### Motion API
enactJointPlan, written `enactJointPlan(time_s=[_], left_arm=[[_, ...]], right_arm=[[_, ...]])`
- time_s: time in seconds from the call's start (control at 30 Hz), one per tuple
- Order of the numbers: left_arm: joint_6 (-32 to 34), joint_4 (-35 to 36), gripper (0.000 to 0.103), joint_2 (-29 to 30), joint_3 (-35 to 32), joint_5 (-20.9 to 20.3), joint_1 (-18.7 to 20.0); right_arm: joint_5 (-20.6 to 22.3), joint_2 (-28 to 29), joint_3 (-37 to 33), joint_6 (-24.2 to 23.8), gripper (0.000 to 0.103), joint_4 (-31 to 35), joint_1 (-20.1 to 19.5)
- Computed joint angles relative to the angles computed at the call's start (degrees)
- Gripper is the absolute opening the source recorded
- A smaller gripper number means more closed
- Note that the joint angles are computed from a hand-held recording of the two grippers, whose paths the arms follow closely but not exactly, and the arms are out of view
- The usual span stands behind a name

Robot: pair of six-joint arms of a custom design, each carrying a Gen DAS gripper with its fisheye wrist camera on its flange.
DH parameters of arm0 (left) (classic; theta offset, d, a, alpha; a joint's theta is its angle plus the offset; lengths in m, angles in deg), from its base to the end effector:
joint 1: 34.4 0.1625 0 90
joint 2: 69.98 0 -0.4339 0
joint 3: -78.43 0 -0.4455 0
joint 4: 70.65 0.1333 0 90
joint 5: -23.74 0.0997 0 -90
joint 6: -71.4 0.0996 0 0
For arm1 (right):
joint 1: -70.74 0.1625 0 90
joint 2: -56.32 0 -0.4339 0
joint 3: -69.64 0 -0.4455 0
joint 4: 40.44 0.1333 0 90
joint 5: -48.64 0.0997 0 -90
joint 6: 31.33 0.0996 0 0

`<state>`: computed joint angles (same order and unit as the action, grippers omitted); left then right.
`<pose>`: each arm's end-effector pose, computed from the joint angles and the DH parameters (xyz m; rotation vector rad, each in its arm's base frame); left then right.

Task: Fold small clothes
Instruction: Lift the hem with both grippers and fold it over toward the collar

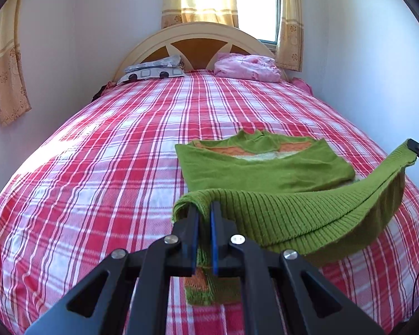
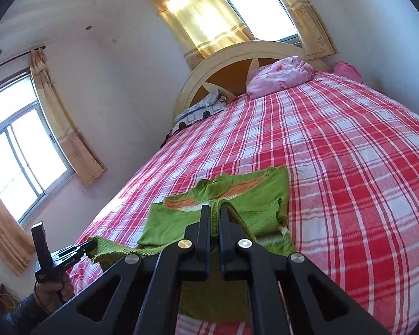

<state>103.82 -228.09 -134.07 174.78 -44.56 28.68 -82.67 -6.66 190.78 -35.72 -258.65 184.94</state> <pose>-0.1657 -0.7022 0.2968 1.1613 2.3609 -0.8075 0.2815 -0.4616 0.2388 -0.0196 -2.2247 1.6246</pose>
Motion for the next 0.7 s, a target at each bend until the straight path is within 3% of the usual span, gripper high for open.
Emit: enactJointPlan(time_s=[0.7], left_arm=[[-1.3, 4.4, 0.008, 12.4, -15.7, 0.8, 0.2]], right_arm=[[2.9, 1.4, -10.2, -1.5, 0.004, 10.0, -7.5]])
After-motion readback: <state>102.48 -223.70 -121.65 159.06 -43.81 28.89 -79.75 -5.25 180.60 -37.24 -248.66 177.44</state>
